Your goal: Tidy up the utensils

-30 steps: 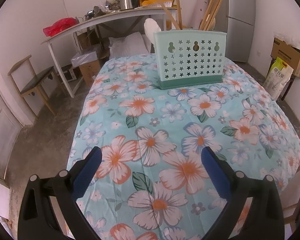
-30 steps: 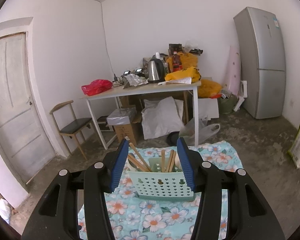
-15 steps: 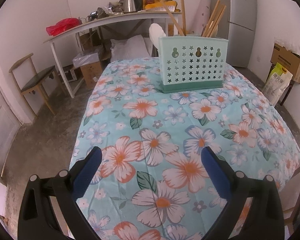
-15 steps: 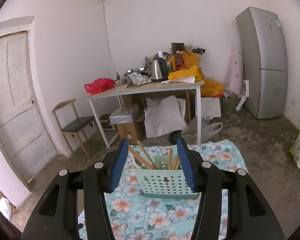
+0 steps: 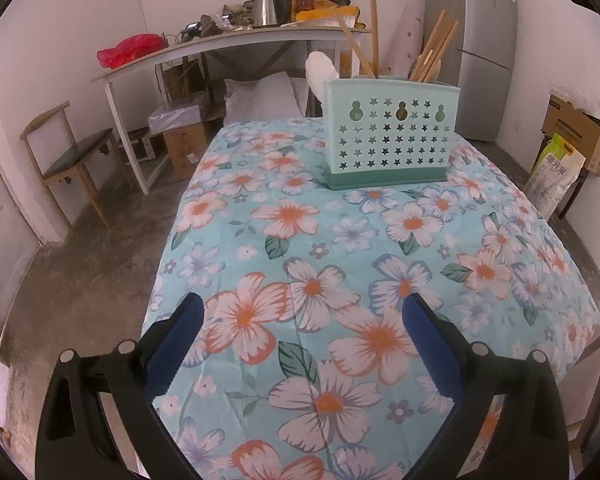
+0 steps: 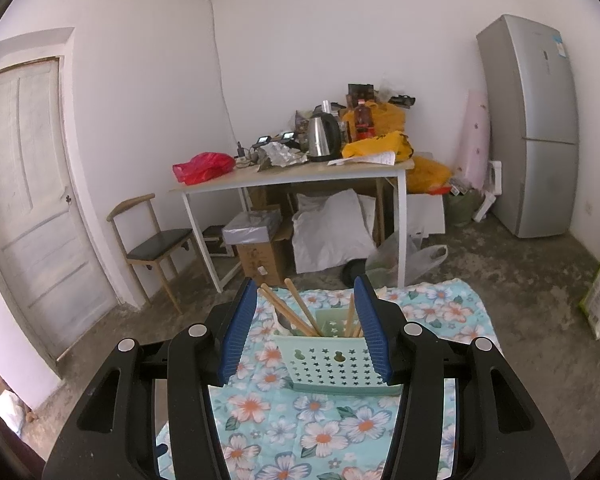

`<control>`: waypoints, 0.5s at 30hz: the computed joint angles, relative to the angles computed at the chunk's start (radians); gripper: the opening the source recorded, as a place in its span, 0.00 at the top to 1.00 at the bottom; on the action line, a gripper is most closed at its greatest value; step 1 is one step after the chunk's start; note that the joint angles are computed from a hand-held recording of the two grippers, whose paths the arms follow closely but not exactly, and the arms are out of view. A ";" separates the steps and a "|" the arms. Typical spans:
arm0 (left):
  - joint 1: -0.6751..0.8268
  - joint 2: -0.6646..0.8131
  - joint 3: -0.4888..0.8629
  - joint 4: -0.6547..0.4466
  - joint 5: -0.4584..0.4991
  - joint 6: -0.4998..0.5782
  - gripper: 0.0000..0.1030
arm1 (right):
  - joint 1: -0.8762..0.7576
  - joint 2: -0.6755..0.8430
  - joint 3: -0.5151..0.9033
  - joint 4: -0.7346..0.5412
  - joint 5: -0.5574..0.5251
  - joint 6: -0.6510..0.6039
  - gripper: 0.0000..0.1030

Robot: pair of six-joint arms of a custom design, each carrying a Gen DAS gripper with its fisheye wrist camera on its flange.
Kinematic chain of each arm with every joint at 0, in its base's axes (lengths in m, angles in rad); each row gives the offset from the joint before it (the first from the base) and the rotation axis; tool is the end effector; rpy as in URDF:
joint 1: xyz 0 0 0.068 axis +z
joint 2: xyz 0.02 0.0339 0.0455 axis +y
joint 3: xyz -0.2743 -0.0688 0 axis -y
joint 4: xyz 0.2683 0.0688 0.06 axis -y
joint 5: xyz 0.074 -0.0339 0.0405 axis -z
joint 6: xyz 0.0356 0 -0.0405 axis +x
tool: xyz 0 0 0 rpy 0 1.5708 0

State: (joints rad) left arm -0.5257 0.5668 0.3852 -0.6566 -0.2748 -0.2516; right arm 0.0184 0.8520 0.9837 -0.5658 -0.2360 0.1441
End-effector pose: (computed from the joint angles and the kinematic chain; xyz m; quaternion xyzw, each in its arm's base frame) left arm 0.1222 -0.0598 0.1909 0.0778 0.9229 -0.0161 0.3768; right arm 0.1958 0.0119 0.3690 -0.0107 0.8393 0.1423 0.5247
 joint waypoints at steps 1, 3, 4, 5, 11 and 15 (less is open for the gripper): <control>0.002 0.001 0.002 -0.003 -0.002 0.000 0.06 | -0.001 -0.008 -0.003 -0.001 0.001 0.006 0.53; 0.018 -0.004 0.004 -0.010 0.001 0.006 0.06 | -0.009 -0.023 -0.014 0.000 -0.004 0.013 0.53; 0.026 -0.005 0.005 -0.012 0.006 0.008 0.06 | -0.016 -0.030 -0.021 -0.001 -0.008 0.013 0.52; 0.033 -0.001 0.009 -0.015 0.008 0.006 0.06 | -0.030 -0.040 -0.029 -0.005 -0.015 0.013 0.52; 0.076 -0.006 0.039 -0.051 0.041 -0.009 0.06 | -0.198 -0.108 -0.096 -0.074 -0.156 -0.032 0.49; 0.101 -0.028 0.056 -0.081 0.097 -0.041 0.06 | -0.275 -0.152 -0.172 -0.184 -0.219 -0.114 0.43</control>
State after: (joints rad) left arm -0.4246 0.5387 0.4409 -0.7375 -0.1781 -0.2929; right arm -0.2568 0.6995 0.8114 -0.7498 -0.4547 0.0301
